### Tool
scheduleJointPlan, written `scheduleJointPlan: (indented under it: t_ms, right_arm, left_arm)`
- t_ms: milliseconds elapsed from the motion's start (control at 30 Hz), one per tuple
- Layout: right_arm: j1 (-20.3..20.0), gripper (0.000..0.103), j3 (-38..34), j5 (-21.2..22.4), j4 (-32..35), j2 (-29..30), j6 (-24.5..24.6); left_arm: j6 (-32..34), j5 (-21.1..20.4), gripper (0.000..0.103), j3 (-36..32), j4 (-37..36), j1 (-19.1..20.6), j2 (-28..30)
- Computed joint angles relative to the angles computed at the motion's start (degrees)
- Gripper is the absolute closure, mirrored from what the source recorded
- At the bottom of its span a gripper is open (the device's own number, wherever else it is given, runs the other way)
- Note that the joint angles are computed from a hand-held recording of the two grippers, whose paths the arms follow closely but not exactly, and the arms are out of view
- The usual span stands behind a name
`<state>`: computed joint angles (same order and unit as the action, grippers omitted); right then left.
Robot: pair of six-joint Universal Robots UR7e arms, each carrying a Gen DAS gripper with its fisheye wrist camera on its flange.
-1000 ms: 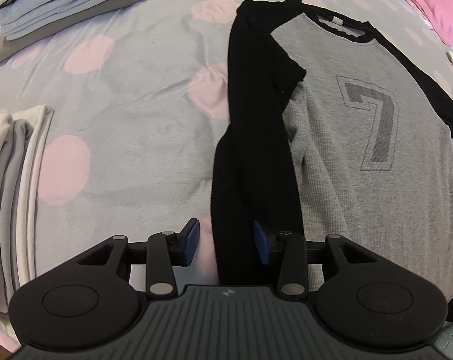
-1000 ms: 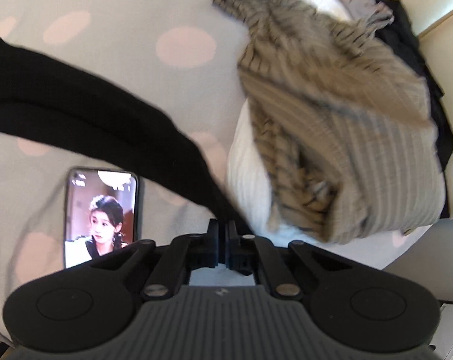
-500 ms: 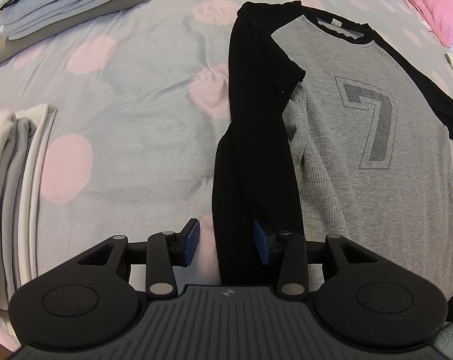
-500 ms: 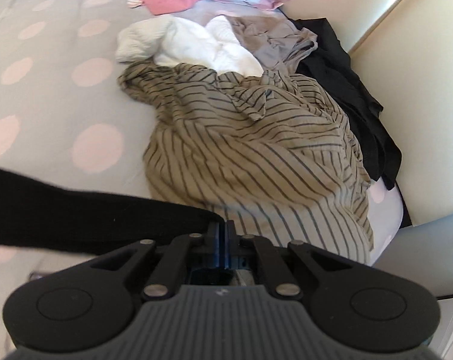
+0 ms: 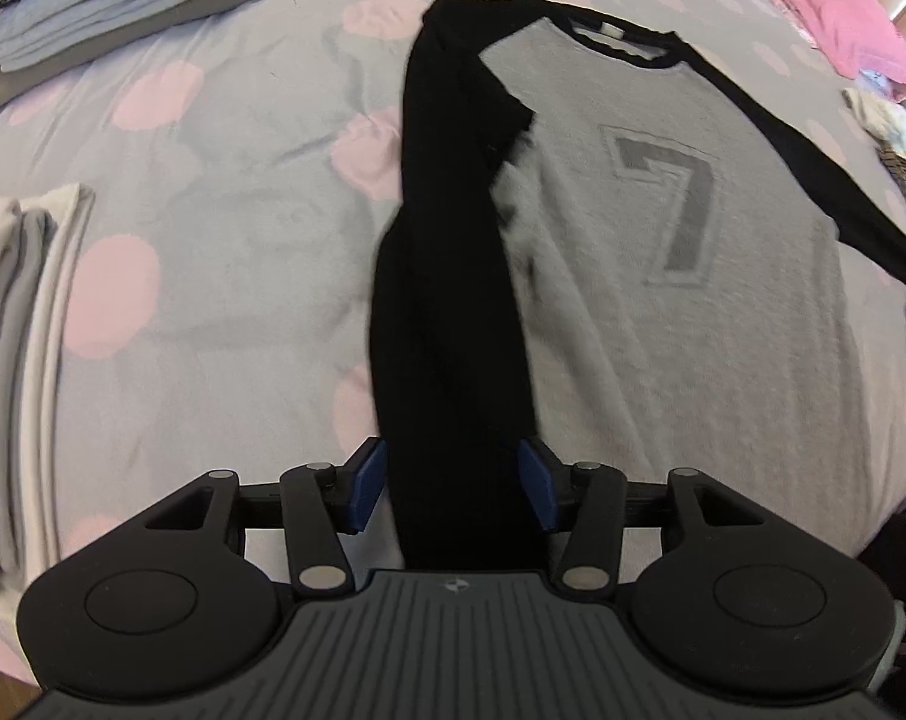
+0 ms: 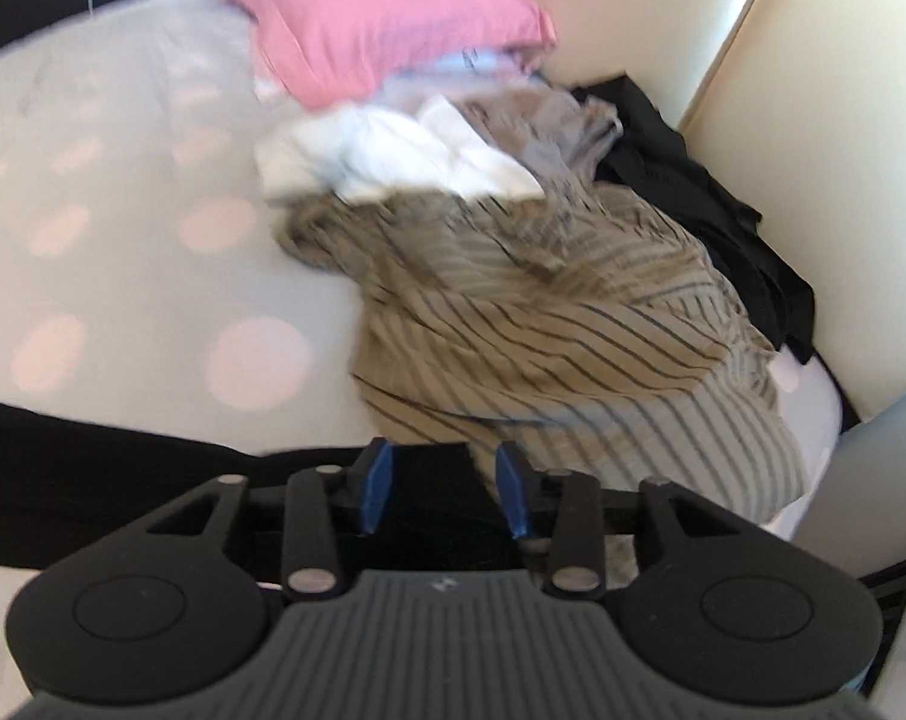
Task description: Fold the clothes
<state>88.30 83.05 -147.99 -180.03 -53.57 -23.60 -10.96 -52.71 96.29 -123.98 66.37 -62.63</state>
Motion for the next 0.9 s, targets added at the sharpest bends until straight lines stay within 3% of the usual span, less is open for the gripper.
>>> scheduleJointPlan:
  t_ms: [167,267,367,433,600,900]
  right_arm:
    - [1.72,0.048,1.49,0.65,-6.32,0.8,-4.25]
    - [2.27,0.048,2.58,1.31,-6.68,0.12,-3.0]
    - [2.65,0.046,5.11,5.67,-6.45,-1.82,-0.69]
    - [3.09,0.039,6.76,8.76,-7.16,-2.6,-1.17]
    - [4.63,0.035,8.8,12.78,-7.47,-2.67,-2.96]
    - [6.38,0.032,11.02,16.31,-3.38,-2.21,-2.77]
  left_arm:
    - [0.33,-0.86,0.057,4.08,-1.5,-1.39,-1.55]
    - [0.2,-0.03,0.058,5.4,-1.05,-2.03,-1.5]
    - [-1.57,1.31,0.071,5.07,1.01,-1.8,-0.96]
    - [-2.29,1.74,0.075,4.79,1.68,-1.48,-0.79]
    - [-2.98,0.6,0.098,4.78,0.48,-0.88,-1.51]
    - [-4.34,-1.25,0.1,5.52,-4.62,-1.59,-4.91]
